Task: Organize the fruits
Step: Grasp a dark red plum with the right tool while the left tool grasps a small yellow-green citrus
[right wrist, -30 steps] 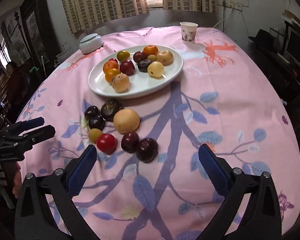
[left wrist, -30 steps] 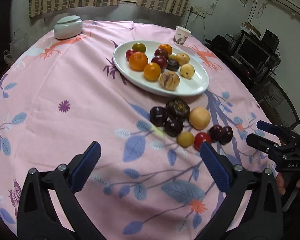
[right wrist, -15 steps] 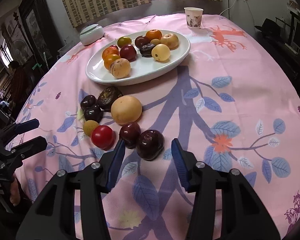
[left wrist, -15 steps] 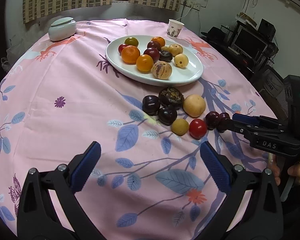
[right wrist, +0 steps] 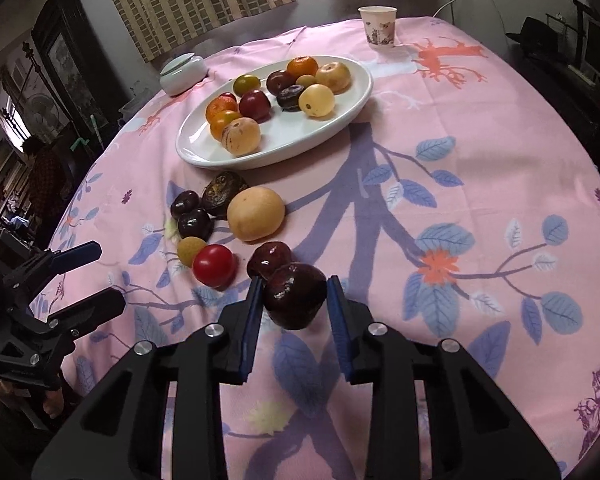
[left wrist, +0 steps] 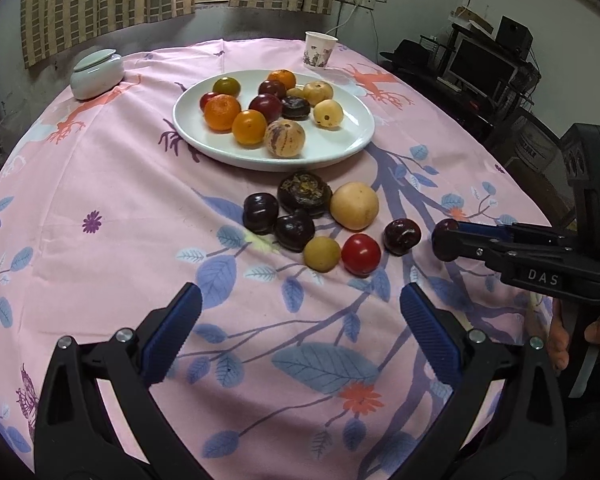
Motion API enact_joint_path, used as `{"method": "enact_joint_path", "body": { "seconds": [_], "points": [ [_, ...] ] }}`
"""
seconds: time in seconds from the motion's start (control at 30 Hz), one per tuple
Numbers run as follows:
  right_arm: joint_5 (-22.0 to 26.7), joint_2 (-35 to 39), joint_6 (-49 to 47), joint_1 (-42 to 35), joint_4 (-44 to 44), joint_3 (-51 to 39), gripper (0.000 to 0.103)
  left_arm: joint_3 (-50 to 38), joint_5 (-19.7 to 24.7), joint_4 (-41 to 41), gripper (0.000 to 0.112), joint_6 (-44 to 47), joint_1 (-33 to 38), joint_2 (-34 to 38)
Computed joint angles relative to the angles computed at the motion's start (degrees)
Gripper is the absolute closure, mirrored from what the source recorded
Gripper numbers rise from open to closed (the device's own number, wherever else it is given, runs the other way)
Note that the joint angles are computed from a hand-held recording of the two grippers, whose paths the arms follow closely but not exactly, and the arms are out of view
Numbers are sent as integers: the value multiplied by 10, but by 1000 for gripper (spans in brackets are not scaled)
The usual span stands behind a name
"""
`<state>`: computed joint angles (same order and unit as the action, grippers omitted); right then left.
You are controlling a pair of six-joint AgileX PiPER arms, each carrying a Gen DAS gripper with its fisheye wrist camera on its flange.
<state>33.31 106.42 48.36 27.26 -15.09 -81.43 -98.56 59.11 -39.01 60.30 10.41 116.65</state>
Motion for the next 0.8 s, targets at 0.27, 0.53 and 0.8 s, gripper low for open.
{"method": "enact_joint_path", "body": {
  "seconds": [0.27,0.53,0.8],
  "points": [
    [-55,-64,32,-18,-3,118,70,-7,-40,44,31,-40,-47,13],
    [-90,-81,-12,-32,40,147,70,-102,18,87,48,-105,-61,89],
    [-101,-62,-59,-36,88,138,70,-87,-43,93,63,-113,-86,90]
  ]
}}
